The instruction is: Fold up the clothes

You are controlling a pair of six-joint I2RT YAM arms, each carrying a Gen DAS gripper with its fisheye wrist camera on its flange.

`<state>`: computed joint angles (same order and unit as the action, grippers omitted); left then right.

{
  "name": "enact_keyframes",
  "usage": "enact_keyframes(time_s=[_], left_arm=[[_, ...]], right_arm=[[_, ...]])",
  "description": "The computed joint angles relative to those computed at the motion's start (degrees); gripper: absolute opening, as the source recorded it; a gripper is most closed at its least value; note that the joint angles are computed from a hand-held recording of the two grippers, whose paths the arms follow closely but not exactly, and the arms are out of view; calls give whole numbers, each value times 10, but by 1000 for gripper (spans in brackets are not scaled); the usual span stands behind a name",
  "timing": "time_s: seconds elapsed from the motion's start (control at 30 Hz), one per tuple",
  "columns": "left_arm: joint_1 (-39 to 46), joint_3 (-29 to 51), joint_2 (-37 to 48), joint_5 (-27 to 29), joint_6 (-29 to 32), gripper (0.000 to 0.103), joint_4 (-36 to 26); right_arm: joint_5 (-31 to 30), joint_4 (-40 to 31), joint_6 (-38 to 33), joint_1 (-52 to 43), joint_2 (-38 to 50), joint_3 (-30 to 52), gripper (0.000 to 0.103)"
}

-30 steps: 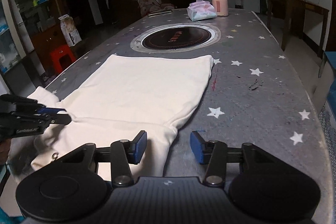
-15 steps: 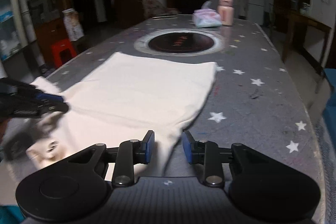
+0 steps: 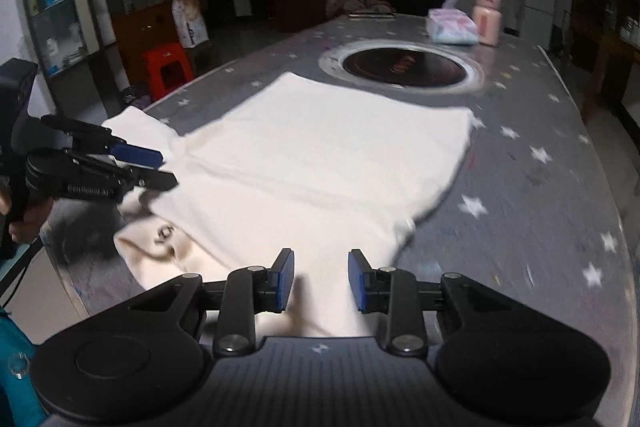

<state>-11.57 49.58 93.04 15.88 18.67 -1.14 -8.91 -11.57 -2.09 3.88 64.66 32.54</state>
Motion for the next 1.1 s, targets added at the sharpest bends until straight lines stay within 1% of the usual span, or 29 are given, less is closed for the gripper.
enact_keyframes(time_s=[0.03, 0.17, 0.2, 0.27, 0.3, 0.33, 0.37, 0.4, 0.47, 0.53, 0.6, 0.63, 0.73, 0.87, 0.9, 0.97, 1.03, 1.1], left_arm=[[4, 0, -2, 1, -2, 50, 0], [27, 3, -4, 0, -16, 65, -3], [35, 4, -5, 1, -19, 67, -3], [49, 5, -6, 1, -25, 78, -1], [56, 5, -7, -1, -29, 80, 2], [65, 4, -8, -2, -31, 85, 6], [71, 3, -8, -4, -32, 89, 9], [79, 2, -9, -6, -35, 91, 14], [94, 5, -7, -9, -41, 99, 15], [115, 11, -4, -2, -52, 102, 12], [134, 18, 5, -4, -62, 103, 14], [142, 23, 11, -6, -65, 103, 15], [167, 31, 24, -10, -72, 103, 26], [191, 57, 53, -25, -96, 103, 23], [198, 71, 65, -29, -110, 103, 11], [218, 94, 85, -7, -140, 103, -6], [233, 121, 108, -1, -177, 103, -25], [243, 136, 124, 6, -195, 103, -31]], right_arm=[[-1, 7, -1, 6, 15, 9, 29], [1, 37, 4, 32, 82, 42, 29], [-1, 41, 6, 37, 98, 52, 30], [1, 49, 6, 52, 126, 71, 31], [2, 53, 5, 60, 140, 81, 32], [3, 56, 4, 69, 151, 89, 38], [5, 59, 3, 77, 162, 97, 40], [6, 62, 2, 85, 172, 105, 41], [6, 65, 2, 98, 193, 120, 42], [7, 66, 0, 112, 214, 133, 49], [11, 62, -6, 126, 235, 144, 53], [15, 60, -9, 133, 244, 148, 59], [25, 70, -8, 143, 246, 144, 65], [20, 64, -6, 140, 243, 144, 68], [19, 64, -5, 140, 243, 143, 70], [19, 66, -5, 141, 243, 142, 72], [20, 67, -4, 142, 243, 142, 74], [20, 67, -4, 143, 244, 142, 75]])
